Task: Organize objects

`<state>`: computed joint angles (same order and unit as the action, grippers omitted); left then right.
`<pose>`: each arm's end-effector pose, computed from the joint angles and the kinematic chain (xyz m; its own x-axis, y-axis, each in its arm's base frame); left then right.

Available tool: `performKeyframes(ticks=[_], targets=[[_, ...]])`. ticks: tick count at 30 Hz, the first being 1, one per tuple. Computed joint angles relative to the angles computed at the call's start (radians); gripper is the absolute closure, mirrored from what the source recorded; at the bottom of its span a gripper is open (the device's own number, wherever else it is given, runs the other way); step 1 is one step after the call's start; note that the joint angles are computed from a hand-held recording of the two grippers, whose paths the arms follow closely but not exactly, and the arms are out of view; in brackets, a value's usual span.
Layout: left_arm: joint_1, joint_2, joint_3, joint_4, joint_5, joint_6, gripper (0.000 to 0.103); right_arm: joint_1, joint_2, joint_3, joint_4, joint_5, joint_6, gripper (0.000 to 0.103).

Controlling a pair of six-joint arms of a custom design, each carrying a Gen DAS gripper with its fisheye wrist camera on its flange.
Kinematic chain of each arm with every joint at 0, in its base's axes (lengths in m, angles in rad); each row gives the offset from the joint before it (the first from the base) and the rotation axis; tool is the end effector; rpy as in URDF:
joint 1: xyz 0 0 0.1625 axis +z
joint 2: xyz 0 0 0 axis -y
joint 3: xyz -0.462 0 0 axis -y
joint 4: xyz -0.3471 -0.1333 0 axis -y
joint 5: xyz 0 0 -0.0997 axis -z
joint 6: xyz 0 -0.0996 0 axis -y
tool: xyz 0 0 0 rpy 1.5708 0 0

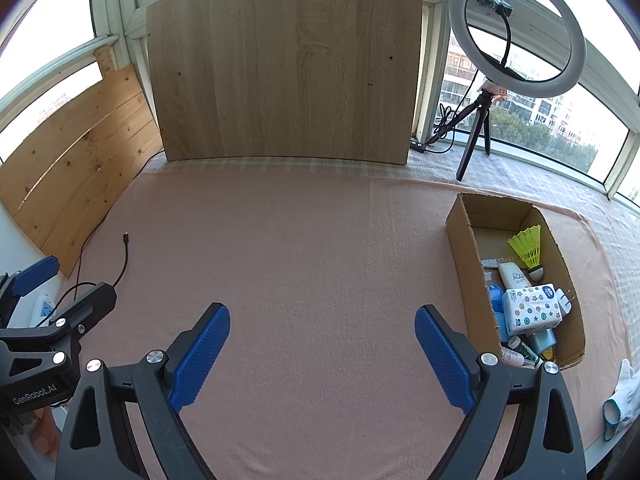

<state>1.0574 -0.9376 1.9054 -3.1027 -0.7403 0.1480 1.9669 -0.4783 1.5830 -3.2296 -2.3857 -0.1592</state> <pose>-0.1098 -0.6159 0.2456 -0.7117 0.0961 -0.6959 0.5257 0.7299 -0.4368 0.3211 -0.6102 0.0594 -0.7187 -0.0369 0.6944 -0.4477 0.7886 -0.4214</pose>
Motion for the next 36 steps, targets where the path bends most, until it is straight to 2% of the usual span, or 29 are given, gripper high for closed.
performKeyframes(ticks=[36], targets=[[0.006,0.04,-0.051,0.03,-0.018,0.025,0.001,-0.019,-0.012,-0.003,-0.001,0.004,-0.003,0.011]])
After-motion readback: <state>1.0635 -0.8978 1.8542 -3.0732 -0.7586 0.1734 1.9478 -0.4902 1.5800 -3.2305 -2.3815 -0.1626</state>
